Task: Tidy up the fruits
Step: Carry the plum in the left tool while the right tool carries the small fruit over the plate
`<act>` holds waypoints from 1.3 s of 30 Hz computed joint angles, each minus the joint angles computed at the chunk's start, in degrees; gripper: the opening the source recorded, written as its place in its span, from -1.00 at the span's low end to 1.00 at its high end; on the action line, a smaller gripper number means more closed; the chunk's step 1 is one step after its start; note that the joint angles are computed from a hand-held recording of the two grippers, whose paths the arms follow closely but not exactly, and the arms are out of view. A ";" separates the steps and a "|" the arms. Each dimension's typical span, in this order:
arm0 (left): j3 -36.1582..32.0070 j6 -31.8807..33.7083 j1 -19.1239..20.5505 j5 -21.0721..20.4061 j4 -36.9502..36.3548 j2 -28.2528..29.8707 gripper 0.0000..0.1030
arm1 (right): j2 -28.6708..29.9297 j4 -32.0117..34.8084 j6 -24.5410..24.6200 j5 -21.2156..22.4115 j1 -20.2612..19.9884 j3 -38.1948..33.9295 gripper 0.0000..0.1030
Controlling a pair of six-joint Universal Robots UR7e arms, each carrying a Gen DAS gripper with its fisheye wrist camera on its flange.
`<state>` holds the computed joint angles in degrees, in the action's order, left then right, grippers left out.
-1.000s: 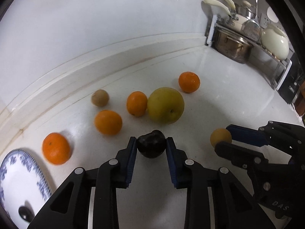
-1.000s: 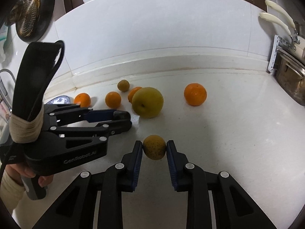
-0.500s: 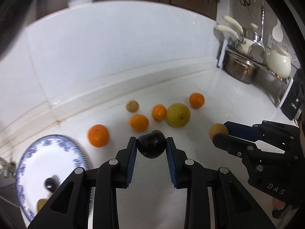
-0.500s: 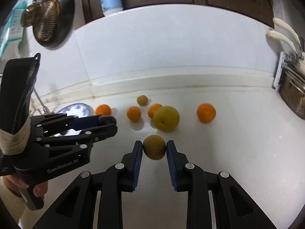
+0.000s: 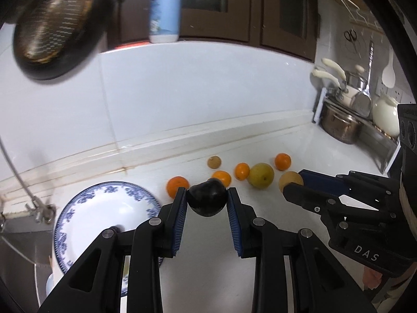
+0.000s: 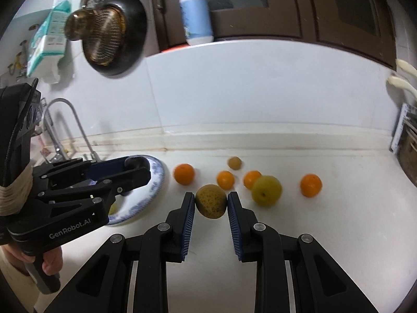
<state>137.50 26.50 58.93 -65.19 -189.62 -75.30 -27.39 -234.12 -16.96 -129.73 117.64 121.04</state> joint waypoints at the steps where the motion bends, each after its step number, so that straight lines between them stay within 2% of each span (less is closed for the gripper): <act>1: 0.35 -0.25 -0.04 0.31 -0.20 -0.56 -0.41 | 0.06 0.20 -0.28 0.39 0.16 -0.28 -0.47; 11: 1.84 -1.57 0.68 4.21 -2.14 -5.27 -0.41 | 0.67 4.14 -3.72 5.62 1.64 -4.07 -0.47; 19: 1.29 -1.24 2.98 6.95 -3.32 -7.24 -0.41 | 2.25 8.69 -5.97 9.33 2.07 -7.97 -0.47; 29: -2.35 -0.68 7.20 8.45 -3.26 -5.58 -0.41 | 4.30 17.09 -7.96 12.07 1.88 -15.31 -0.47; 39: -8.35 -1.29 12.26 9.48 0.28 -0.82 -0.41 | 6.81 30.44 -5.51 13.87 -0.82 -22.90 -0.47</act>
